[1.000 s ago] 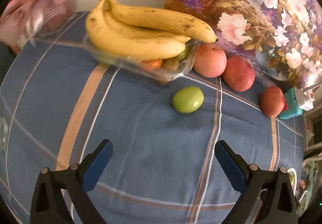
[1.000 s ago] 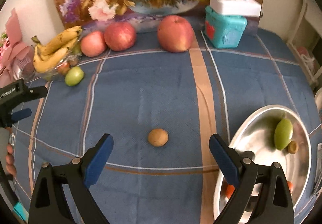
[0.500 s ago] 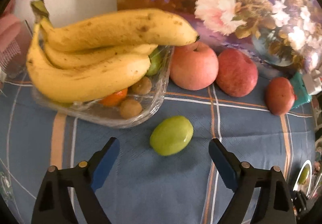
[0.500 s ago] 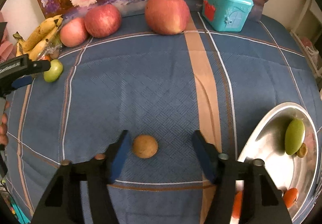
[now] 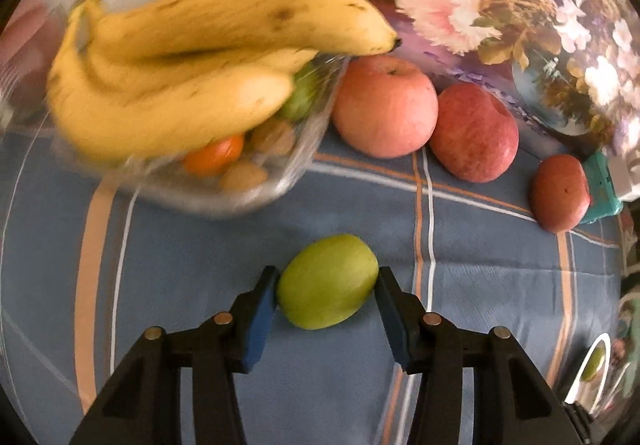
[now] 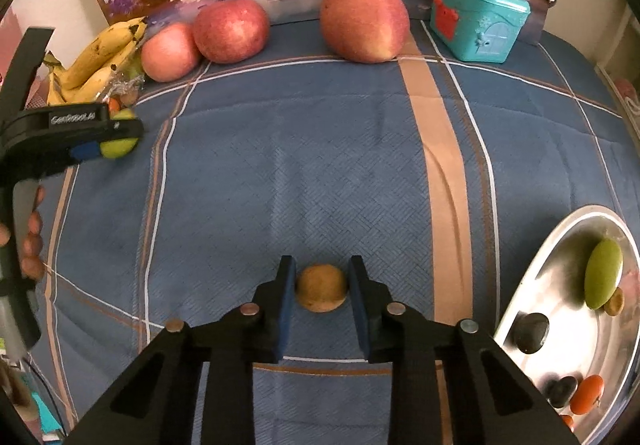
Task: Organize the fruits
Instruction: 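Grasp the green pear with the left gripper while the right gripper grasps the kiwi, then carry the pear and kiwi to the steel plate and release both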
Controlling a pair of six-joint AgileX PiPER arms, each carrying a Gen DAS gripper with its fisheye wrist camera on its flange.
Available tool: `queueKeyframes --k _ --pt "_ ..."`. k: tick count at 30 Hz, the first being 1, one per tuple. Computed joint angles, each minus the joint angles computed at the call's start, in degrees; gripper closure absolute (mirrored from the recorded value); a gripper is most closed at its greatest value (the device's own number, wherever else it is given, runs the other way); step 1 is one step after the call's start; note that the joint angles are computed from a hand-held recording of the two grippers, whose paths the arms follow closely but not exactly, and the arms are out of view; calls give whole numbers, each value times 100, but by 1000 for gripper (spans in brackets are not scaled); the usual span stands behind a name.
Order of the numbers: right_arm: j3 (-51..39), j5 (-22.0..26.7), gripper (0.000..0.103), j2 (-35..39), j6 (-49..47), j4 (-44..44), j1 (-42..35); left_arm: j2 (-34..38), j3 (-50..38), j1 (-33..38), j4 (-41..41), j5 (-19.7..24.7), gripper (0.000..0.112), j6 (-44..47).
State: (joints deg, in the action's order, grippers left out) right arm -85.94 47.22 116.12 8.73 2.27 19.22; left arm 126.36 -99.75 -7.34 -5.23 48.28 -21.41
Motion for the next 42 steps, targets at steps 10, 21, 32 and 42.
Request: queueKeyframes --k 10,21,32,42 --pt "755 -133 76 -792 -11 116 42 -1598 2571 -486 -645 -1108 60 -924" --pt "1974 -217 76 -2217 216 -47 219 -3157 4100 -1266 -646 -1511 60 -2070" --pt "2593 -174 75 -2941 -163 170 -182 -3628 4388 -1948 -687 -1883 60 -2484" --pt "2309 -299 75 -2760 -174 -91 -1666 -2726 3258 -2771 -815 -1853 60 -1772"
